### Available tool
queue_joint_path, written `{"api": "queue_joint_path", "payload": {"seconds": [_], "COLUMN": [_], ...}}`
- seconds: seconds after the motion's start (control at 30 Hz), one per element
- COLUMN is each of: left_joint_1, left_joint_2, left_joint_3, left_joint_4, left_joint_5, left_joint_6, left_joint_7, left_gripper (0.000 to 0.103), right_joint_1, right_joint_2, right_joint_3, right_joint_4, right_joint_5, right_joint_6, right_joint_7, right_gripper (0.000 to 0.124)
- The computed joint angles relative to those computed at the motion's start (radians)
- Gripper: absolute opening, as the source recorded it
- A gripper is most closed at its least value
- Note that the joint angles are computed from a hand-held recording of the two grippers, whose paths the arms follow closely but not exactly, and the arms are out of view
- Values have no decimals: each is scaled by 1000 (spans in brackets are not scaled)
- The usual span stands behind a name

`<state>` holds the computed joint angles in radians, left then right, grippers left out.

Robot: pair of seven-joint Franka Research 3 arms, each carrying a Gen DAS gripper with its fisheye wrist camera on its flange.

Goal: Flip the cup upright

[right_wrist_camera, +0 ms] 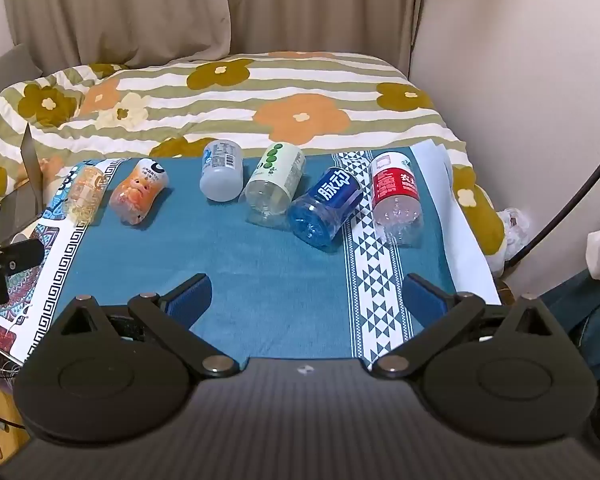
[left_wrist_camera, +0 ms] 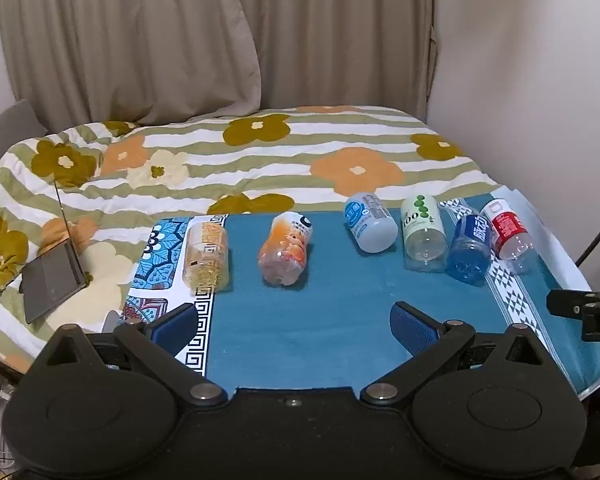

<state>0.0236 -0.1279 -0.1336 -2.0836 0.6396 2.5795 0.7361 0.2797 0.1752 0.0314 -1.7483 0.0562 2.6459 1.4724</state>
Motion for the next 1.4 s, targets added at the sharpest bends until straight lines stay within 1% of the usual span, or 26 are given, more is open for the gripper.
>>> {"api": "queue_joint_path", "payload": {"seconds": [0.1, 0.13, 0.17, 0.2, 0.3, 0.67, 1.13, 1.23, 1.4], "left_joint_1": [1, -3, -3, -3, 3, 19, 26, 27, 28], "left_joint_2": [17, 29, 23, 29, 0, -28, -28, -26, -29], "left_joint_3": [-5, -15, -10, 1, -1, 1, -5, -5, -4], "left_joint_4": [22, 41, 33, 37, -6, -33, -30, -29, -32], "left_joint_5": [24, 50, 55, 32, 84, 63, 80, 82, 84], "left_joint_6": [-17, -32, -15, -2, 41, 66, 69, 70, 71], "left_joint_7": [-22, -43, -53, -29, -78, -45, -56, -58, -57], "left_gripper": [103, 103, 103, 103, 103, 103, 103, 103, 103], "right_joint_1": [-1, 1, 0, 1, 2, 4, 5, -5, 7], "right_joint_2": [-2, -2, -2, -3, -6, -11, -13, -11, -3], "right_joint_3": [1, 0, 0, -1, -2, -1, 1, 4, 2], "right_joint_4": [-2, -2, -2, -4, -9, -17, -20, -16, -9], "right_joint_5": [5, 0, 0, -2, -9, -18, -16, 8, -9], "right_joint_6": [0, -3, -2, 0, 4, 9, 13, 10, 12], "right_joint_7": [-3, -1, -1, 1, 6, 14, 15, -11, 11], "right_gripper": [103, 103, 103, 103, 103, 103, 103, 103, 103]}}
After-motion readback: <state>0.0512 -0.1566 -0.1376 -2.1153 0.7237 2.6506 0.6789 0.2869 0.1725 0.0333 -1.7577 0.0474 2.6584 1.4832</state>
